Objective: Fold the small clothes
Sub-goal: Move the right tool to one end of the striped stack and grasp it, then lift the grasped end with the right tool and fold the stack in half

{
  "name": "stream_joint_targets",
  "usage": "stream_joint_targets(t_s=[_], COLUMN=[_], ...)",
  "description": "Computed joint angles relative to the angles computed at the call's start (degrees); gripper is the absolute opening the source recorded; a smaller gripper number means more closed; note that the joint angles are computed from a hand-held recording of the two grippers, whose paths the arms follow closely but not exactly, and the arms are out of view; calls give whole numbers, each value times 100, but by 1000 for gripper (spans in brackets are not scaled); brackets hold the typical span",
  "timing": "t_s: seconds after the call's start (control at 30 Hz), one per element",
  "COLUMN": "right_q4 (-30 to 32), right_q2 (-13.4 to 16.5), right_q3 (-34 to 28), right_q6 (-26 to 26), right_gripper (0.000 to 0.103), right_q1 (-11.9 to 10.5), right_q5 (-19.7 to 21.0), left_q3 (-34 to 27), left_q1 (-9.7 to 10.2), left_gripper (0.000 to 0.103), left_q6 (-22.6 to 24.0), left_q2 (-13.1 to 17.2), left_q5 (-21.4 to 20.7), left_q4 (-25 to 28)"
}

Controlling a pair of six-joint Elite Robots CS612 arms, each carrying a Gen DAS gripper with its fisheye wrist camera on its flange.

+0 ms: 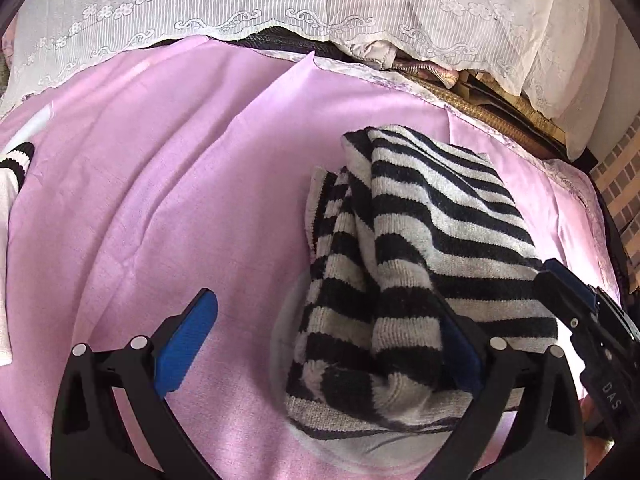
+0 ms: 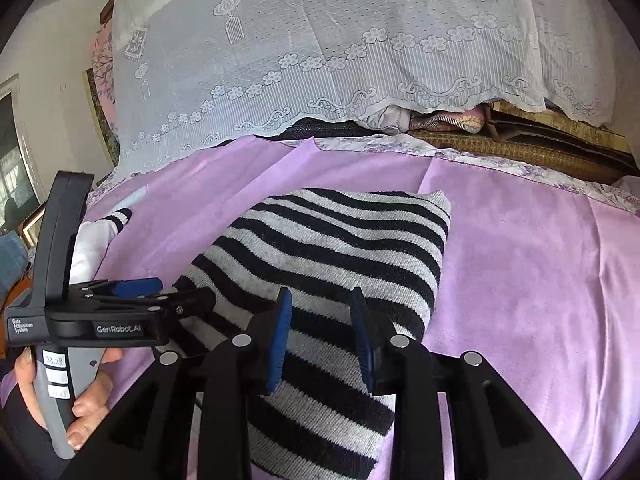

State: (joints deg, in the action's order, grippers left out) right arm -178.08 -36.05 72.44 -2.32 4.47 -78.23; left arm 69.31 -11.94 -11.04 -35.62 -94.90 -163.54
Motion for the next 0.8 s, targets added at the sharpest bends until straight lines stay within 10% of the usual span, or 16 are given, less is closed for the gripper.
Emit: stream_joint_targets(t_s=[0.3,0.8], right_q4=[-306,-206], right_q2=[-83,-161], right_q3=[446,531], right_q6=[-497,-389], right_gripper=[44,60], right_q1=[122,42], right_q5=[-689,-281], left_q3=[45,330], left_q1=[-155,-301], left_gripper=[99,99], left_q6=[424,661], left_q2=[34,-26], left_q5=[551,1220], left_q4=[-63,-683])
